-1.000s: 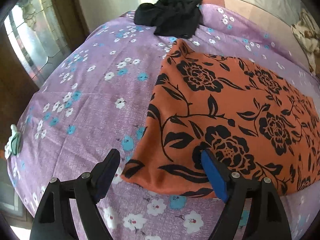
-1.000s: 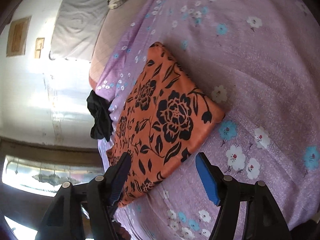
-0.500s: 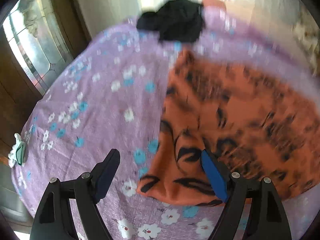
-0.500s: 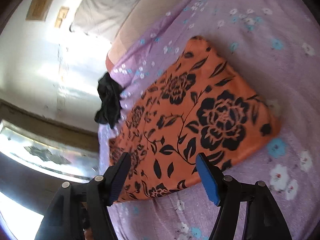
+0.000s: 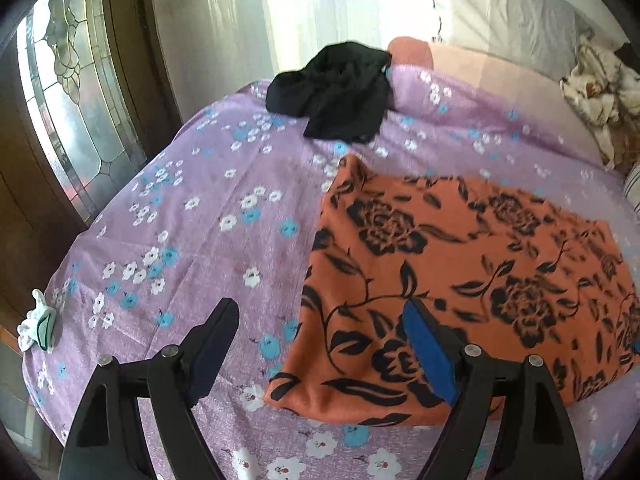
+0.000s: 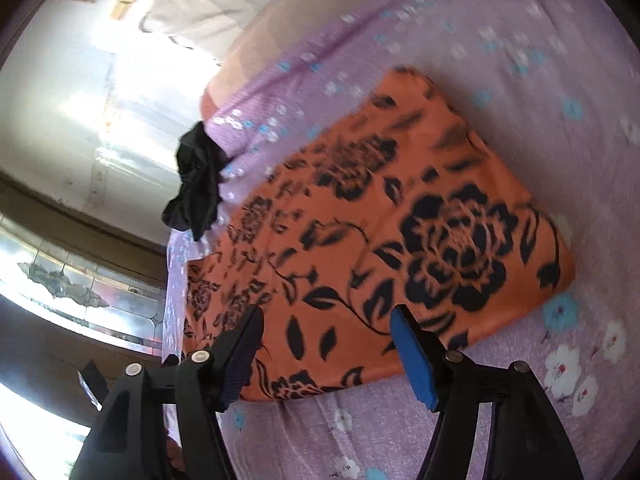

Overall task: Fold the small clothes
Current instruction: 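Press the folded orange blouse flat with both open grippers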

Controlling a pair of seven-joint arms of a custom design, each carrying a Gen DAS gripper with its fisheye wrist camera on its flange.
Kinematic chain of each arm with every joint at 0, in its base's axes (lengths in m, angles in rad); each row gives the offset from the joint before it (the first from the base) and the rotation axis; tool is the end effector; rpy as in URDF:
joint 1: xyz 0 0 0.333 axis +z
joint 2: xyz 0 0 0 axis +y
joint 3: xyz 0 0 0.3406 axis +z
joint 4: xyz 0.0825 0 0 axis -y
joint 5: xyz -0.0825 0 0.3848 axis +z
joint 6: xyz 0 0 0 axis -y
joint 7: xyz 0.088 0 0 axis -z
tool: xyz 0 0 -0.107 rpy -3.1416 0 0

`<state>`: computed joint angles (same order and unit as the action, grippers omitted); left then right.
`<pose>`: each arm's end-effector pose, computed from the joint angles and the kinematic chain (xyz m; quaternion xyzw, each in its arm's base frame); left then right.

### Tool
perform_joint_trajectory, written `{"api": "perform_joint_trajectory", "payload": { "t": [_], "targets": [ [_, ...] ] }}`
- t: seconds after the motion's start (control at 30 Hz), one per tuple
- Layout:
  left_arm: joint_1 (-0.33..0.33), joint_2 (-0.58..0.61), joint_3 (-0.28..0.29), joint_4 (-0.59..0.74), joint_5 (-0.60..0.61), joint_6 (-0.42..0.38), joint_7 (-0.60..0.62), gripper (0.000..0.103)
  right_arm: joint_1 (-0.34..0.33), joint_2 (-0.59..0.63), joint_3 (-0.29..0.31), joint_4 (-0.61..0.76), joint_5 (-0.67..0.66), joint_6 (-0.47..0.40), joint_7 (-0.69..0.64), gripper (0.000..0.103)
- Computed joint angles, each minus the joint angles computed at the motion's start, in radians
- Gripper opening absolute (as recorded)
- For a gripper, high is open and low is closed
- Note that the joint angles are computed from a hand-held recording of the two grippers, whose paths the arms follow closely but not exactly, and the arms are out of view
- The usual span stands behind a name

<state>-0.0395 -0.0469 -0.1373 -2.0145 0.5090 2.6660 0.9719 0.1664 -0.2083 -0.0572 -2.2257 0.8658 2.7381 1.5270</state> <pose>0.5762 -0.1189 0.5753 -0.6696 0.6381 -0.2319 0.3011 0.5242 0.0256 0.5563 -0.4455 0.7831 -0.0018 0.4340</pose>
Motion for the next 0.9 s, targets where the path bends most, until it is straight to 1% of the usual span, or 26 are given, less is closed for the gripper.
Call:
{"api": "perform_joint_trajectory", "payload": {
  "t": [0.17, 0.43, 0.6, 0.63, 0.7, 0.8, 0.9],
  "targets": [
    [-0.004, -0.008, -0.004, -0.005, 0.016, 0.021, -0.007, 0.084, 0.013, -0.011, 0.012, 0.001, -0.03, 0.041, -0.036, 0.069],
    [-0.016, -0.012, -0.012, -0.01, 0.0, 0.044, 0.004, 0.084, 0.024, -0.005, 0.007, 0.009, -0.041, 0.033, -0.055, 0.069],
    [-0.031, 0.0, -0.022, 0.003, -0.003, 0.041, 0.015, 0.084, 0.016, 0.0, 0.011, 0.014, -0.068, 0.0, -0.051, 0.068],
    [-0.035, 0.003, -0.023, 0.007, -0.004, 0.039, 0.019, 0.084, 0.015, 0.002, 0.013, 0.015, -0.078, -0.004, -0.05, 0.067],
    [-0.042, 0.009, -0.026, 0.011, -0.004, 0.038, 0.026, 0.084, 0.012, 0.004, 0.016, 0.017, -0.093, -0.008, -0.046, 0.059],
    [-0.054, 0.018, -0.029, 0.017, -0.022, 0.031, 0.049, 0.084, -0.001, 0.011, 0.026, 0.018, -0.144, -0.016, -0.008, 0.055],
    [-0.071, 0.037, -0.032, 0.029, -0.151, -0.001, 0.154, 0.084, -0.015, 0.021, 0.031, 0.018, -0.194, -0.03, 0.044, 0.051]
  ]
}}
